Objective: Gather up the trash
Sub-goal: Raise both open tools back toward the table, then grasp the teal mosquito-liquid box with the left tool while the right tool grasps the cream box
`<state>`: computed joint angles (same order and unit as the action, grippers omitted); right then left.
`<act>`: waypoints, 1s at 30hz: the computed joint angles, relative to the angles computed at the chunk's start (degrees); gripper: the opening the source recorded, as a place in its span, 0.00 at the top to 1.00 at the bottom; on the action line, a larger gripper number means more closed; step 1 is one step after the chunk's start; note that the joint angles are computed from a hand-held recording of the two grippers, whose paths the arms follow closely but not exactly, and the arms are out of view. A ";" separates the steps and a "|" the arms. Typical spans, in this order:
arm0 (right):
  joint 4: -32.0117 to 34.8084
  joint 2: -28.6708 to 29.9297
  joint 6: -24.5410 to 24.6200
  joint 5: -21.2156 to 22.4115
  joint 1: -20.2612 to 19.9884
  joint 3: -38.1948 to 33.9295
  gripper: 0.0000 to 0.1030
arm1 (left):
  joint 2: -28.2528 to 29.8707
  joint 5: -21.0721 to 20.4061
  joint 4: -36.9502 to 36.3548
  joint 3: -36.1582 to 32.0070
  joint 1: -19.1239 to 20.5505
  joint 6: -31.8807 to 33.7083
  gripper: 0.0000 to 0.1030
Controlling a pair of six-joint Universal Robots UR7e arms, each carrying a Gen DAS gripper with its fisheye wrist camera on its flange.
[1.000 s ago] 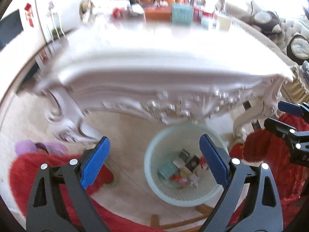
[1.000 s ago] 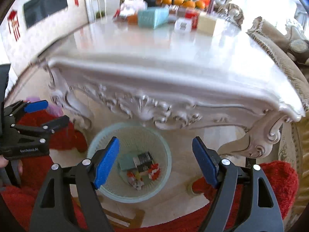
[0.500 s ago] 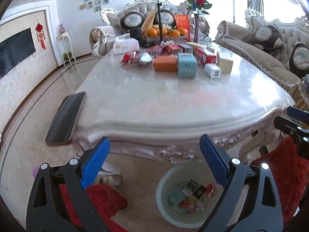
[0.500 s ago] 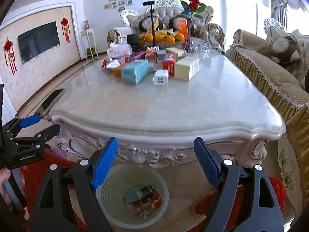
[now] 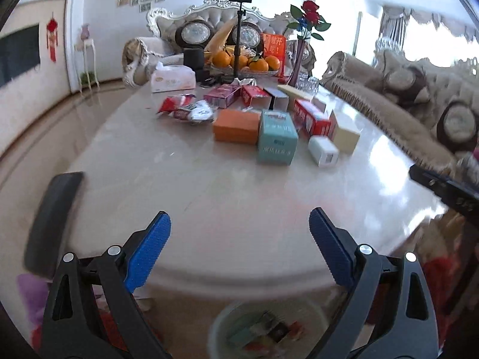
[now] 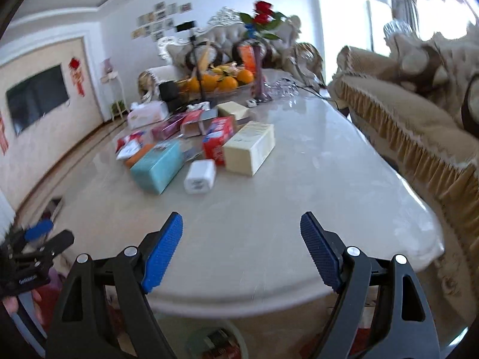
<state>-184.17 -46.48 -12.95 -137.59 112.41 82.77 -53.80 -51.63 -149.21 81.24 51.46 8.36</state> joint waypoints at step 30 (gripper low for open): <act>31.61 14.19 5.05 -1.72 -6.23 -33.32 0.25 | 28.20 -1.80 25.43 -43.86 3.98 -3.85 0.12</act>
